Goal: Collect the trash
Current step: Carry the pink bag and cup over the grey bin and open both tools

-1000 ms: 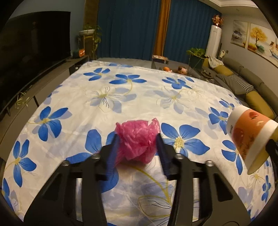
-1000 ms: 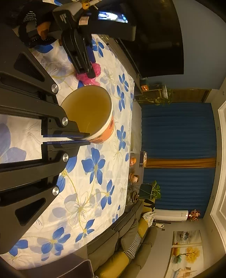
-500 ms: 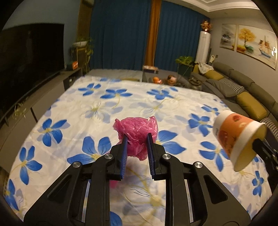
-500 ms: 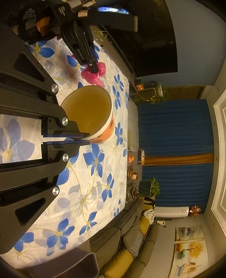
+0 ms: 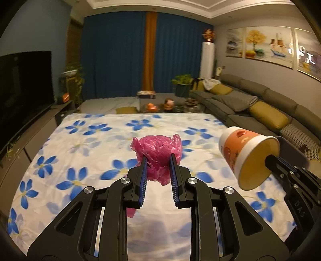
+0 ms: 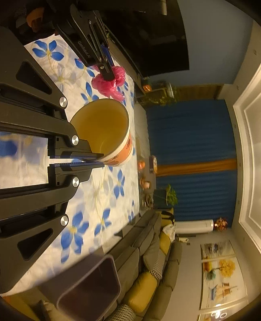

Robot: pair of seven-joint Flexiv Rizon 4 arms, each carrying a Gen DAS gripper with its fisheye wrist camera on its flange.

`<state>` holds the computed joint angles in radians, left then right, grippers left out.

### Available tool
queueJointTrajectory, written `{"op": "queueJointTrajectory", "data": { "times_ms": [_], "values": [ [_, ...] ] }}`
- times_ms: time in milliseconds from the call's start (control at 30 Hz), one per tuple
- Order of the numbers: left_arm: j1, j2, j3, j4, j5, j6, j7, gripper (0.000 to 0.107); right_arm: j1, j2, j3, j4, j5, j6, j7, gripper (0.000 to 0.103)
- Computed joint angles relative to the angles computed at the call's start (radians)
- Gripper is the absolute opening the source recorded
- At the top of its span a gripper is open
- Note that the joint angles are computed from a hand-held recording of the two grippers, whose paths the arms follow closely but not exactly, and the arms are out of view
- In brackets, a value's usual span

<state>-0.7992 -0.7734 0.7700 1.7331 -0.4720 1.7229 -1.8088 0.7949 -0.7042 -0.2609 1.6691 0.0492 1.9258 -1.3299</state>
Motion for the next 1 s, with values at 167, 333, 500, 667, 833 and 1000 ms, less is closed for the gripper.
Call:
{"op": "queueJointTrajectory", "data": {
  "times_ms": [167, 333, 500, 667, 833, 1000],
  "values": [
    [-0.015, -0.033, -0.021, -0.092, 0.026, -0.031, 0.006, 0.02, -0.005, 0.033, -0.039, 0.063, 0.054, 0.036, -0.019, 0.004],
    [0.022, -0.062, -0.095, -0.209, 0.091, -0.064, -0.006, 0.02, -0.028, 0.049, -0.063, 0.099, 0.111, 0.051, -0.037, 0.004],
    [0.088, -0.105, -0.21, -0.36, 0.162, -0.104, -0.007, 0.02, -0.044, 0.051, -0.112, 0.121, 0.171, 0.059, -0.048, 0.004],
    [0.147, -0.173, -0.309, -0.537, 0.219, -0.156, -0.006, 0.02, -0.057, 0.032, -0.182, 0.114, 0.231, 0.049, -0.034, 0.004],
    [0.188, -0.26, -0.361, -0.734, 0.266, -0.227, -0.018, 0.02, -0.073, -0.001, -0.241, 0.084, 0.251, 0.02, 0.012, 0.004],
    [0.236, -0.347, -0.423, -0.922, 0.303, -0.302, -0.024, 0.02, -0.094, -0.037, -0.277, 0.062, 0.233, 0.004, 0.068, 0.004]
  ]
}}
